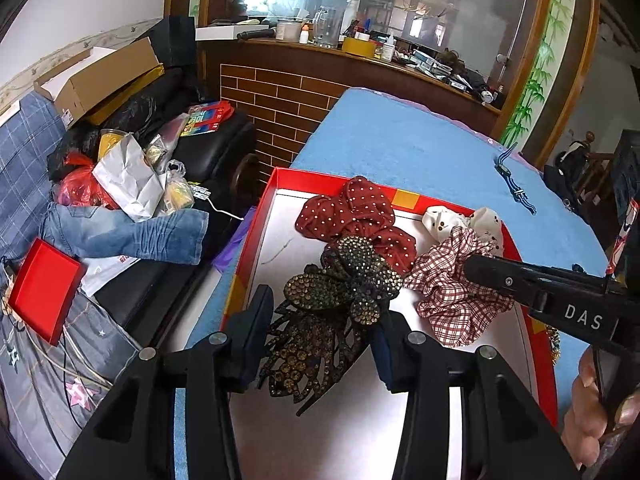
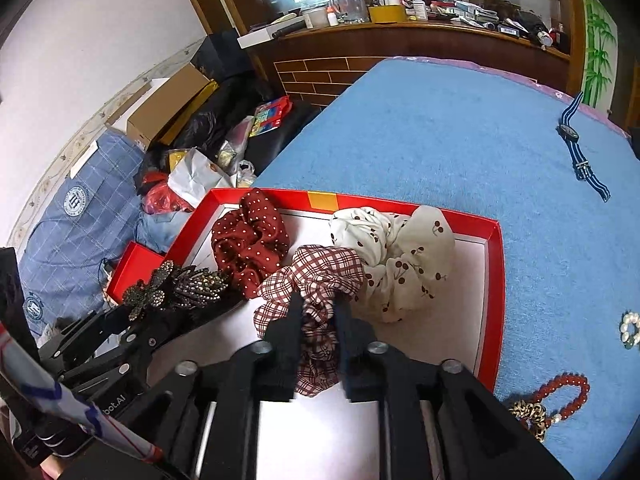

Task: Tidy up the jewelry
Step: 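Open both tools to release the scrunchie and clip into the tray, then move both tools to the leopard-print and red bead bracelets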

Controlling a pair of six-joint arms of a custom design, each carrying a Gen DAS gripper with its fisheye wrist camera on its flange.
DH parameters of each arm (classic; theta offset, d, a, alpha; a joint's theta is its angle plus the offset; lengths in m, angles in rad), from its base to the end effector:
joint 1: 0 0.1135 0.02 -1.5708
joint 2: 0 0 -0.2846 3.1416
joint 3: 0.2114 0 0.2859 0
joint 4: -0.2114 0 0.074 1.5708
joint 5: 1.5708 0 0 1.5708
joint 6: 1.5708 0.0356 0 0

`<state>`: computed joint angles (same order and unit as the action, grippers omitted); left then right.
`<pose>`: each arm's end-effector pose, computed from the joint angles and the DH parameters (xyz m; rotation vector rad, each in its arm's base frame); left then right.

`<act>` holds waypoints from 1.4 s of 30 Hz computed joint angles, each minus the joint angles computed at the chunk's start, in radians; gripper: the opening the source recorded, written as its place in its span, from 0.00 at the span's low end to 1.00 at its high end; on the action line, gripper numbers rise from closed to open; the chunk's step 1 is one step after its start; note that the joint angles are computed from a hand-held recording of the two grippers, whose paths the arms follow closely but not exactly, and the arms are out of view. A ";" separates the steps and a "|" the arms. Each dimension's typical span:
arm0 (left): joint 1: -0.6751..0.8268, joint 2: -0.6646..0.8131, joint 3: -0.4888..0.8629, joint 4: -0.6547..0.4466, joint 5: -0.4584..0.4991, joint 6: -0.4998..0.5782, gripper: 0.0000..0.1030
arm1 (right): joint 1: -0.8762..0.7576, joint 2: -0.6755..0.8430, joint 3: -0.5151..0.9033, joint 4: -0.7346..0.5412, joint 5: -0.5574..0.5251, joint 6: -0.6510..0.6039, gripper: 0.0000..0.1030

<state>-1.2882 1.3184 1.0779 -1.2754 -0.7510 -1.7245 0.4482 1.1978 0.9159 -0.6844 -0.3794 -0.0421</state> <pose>0.0903 -0.2239 0.2809 -0.5422 2.3266 -0.0048 0.2307 0.1256 0.2703 -0.7678 2.4392 0.6406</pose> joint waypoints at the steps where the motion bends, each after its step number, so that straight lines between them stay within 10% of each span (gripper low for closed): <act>1: -0.003 -0.001 0.001 0.001 -0.001 -0.002 0.44 | -0.007 0.000 0.003 -0.007 -0.013 -0.005 0.26; 16: -0.104 0.095 0.170 -0.164 -0.075 -0.118 0.52 | -0.181 -0.128 0.008 -0.137 -0.187 -0.109 0.39; 25: -0.129 0.233 0.335 -0.114 -0.081 0.008 0.52 | -0.601 -0.094 0.072 -0.338 -0.329 -0.430 0.39; 42: -0.080 0.489 0.601 0.088 0.040 0.353 0.52 | -0.708 0.171 0.088 -0.214 -0.100 -0.487 0.23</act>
